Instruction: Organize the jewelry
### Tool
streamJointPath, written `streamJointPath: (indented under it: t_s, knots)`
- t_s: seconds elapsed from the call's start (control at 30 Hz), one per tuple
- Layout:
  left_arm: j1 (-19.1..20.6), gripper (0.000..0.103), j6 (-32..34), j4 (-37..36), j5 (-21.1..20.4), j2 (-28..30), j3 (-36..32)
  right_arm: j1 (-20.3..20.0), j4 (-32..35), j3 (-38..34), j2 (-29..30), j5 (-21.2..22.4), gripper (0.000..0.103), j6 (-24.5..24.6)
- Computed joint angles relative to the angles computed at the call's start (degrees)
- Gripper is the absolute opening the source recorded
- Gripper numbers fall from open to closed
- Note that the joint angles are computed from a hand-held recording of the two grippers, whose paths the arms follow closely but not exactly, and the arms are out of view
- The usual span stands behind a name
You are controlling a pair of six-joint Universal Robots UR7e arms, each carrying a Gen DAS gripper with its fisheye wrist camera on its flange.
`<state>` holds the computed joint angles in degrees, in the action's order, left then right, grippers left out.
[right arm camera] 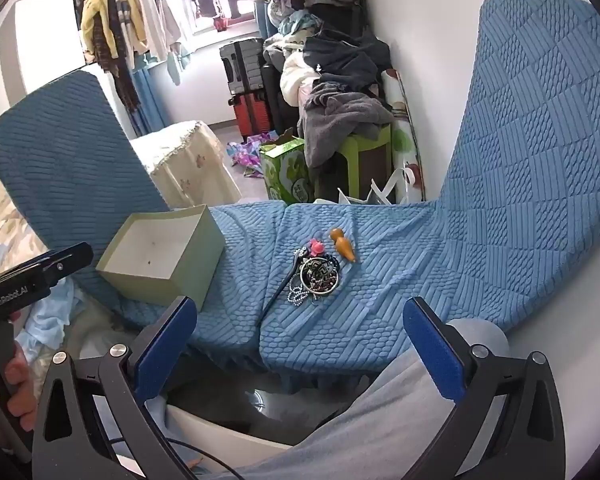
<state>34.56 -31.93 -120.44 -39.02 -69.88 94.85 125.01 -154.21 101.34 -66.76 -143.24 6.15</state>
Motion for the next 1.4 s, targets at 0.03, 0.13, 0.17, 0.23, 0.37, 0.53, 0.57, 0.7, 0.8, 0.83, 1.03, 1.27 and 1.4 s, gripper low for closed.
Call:
streamJointPath:
  t_s: [0.03, 0.13, 0.17, 0.23, 0.37, 0.53, 0.57, 0.7, 0.8, 0.83, 1.03, 1.27, 1.4]
  knots:
    - [0.1, 0.089, -0.2, 0.3, -0.1, 0.0, -0.1, 0.0, 0.1, 0.0, 0.0, 0.0, 0.103, 0.0]
    - [0.1, 0.089, 0.2, 0.2, 0.1, 0.4, -0.4, -0.4, 2.5, -0.6, -0.3, 0.9, 0.103, 1.7]
    - [0.2, 0.089, 0.2, 0.3, -0.1, 0.5, -0.7, -0.1, 1.5, -0.1, -0.6, 0.6, 0.103, 1.4]
    - [0.4, 0.089, 0.9, -1.2, -0.7, 0.1, -0.1, -0.2, 2.0, -0.2, -0.7, 0.7, 0.103, 1.6]
    - [0.6, 0.089, 1.0, -0.9, -0.8, 0.5, -0.7, -0.5, 1.5, -0.1, -0.3, 0.8, 0.103, 1.3]
    - [0.3, 0.089, 1.9, -3.5, -0.1, 0.1, 1.4, -0.5, -0.4, 0.5, -0.2, 0.7, 0.103, 0.6]
    - [0.3, 0.089, 1.8, -3.3, -0.1, -0.3, 1.6, -0.5, -0.6, 0.5, -0.2, 0.8, 0.103, 0.5]
    - [0.1, 0.089, 1.5, -2.7, -0.2, -0.2, 1.4, -0.6, -0.7, 0.5, -0.4, 0.8, 0.103, 0.2]
    - [0.1, 0.089, 2.5, -2.5, 0.0, 0.0, 1.2, -0.5, -0.9, 1.0, -0.5, 0.6, 0.103, 0.7]
    - [0.1, 0.089, 2.5, -2.2, 0.0, 0.2, 1.0, -0.5, -0.9, 1.0, -0.5, 0.4, 0.103, 0.7]
    - [0.3, 0.089, 2.2, -2.3, -0.3, 0.3, 1.3, -0.7, -0.6, 1.6, -1.0, 0.7, 0.103, 2.0]
    - [0.0, 0.089, 4.0, -2.2, -1.0, 1.6, 0.9, -1.2, -0.2, 2.6, -1.6, 0.6, 0.103, 3.0]
    - [-0.1, 0.089, 4.6, -2.8, -1.6, 1.9, 0.8, -1.3, 0.0, 2.7, -1.9, 0.6, 0.103, 3.1]
